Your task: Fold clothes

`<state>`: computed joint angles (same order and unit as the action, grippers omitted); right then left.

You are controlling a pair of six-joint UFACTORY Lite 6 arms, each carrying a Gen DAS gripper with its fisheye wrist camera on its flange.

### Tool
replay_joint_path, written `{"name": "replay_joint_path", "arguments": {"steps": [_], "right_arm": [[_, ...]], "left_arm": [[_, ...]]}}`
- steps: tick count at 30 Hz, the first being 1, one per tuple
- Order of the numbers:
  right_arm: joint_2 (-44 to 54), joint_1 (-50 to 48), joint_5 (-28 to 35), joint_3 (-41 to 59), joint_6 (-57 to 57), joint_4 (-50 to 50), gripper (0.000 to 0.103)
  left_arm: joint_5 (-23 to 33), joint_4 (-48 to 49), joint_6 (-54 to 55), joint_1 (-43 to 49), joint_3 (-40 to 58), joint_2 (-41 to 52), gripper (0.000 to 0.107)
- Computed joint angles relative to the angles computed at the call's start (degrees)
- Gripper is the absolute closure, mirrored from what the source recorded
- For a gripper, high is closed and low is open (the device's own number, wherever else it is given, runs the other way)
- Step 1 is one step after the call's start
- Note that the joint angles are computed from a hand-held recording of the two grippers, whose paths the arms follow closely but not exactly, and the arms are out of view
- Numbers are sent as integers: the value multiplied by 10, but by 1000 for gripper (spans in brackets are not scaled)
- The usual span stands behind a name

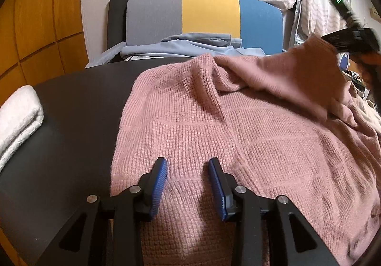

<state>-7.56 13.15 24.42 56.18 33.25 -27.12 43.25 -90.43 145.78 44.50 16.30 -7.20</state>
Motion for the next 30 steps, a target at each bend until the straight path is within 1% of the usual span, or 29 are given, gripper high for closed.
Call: {"name": "replay_joint_path", "arguments": {"steps": [1,4,6,7,8,9,10,11,12,13,14,15,16,17,18,19,20,22,23,24,26,28,29,30], "right_arm": [[21,-41,-14,13,-21,36,96],[81,-140,-54,19,-45,98,96],[136,-177,-63,34,-41,105,95],[167,-189,-62,40,-28,88,91],[180,-193,-56,38,-16,73,81],[186,-199,-67,30,-2,53,75],[168,-202,-64,18,17,39,68],[143,-206,-74,-4,44,16,63],[108,-208,-86,-34,94,-30,61],[49,-201,-83,-66,154,-85,55],[-11,-186,-72,-104,214,-145,48],[-71,-155,-38,-128,274,-197,46],[-131,-126,-18,-162,334,-257,46],[-182,-85,18,-190,391,-312,46],[-238,-26,78,-221,437,-354,44],[-290,34,138,-246,459,-377,37],[-332,84,191,-268,474,-376,30],[-413,158,240,-307,464,-326,30],[-433,181,236,-325,446,-293,30],[-452,200,228,-342,427,-260,30],[-439,236,217,-367,420,-227,31],[-388,237,178,-390,442,-229,31],[-358,237,155,-398,457,-235,31],[-330,235,133,-409,490,-254,31]], "left_arm": [[2,-1,2,1,0,2,70],[5,1,2,3,4,10,70],[5,-1,1,0,7,13,70],[5,-2,2,-1,8,15,70],[5,-4,5,-1,7,16,70],[5,-7,8,-1,7,16,70],[5,-9,11,-1,6,16,70],[5,-9,12,-1,6,17,70],[5,-9,13,0,6,18,70],[8,-2,8,4,9,20,70],[9,11,-9,4,16,22,70],[9,24,-26,4,22,23,70],[10,37,-44,4,29,23,70],[6,55,-72,2,36,18,70],[3,73,-99,0,43,11,70],[5,88,-122,5,42,-5,70],[10,91,-137,12,39,-27,70],[24,91,-165,22,45,-54,70],[28,100,-195,16,58,-59,70],[20,105,-223,-1,69,-65,70],[-19,127,-297,-70,102,-62,68],[-66,168,-386,-150,146,-41,68],[-94,181,-426,-186,161,-31,66],[-122,186,-452,-219,175,-18,65]]}}
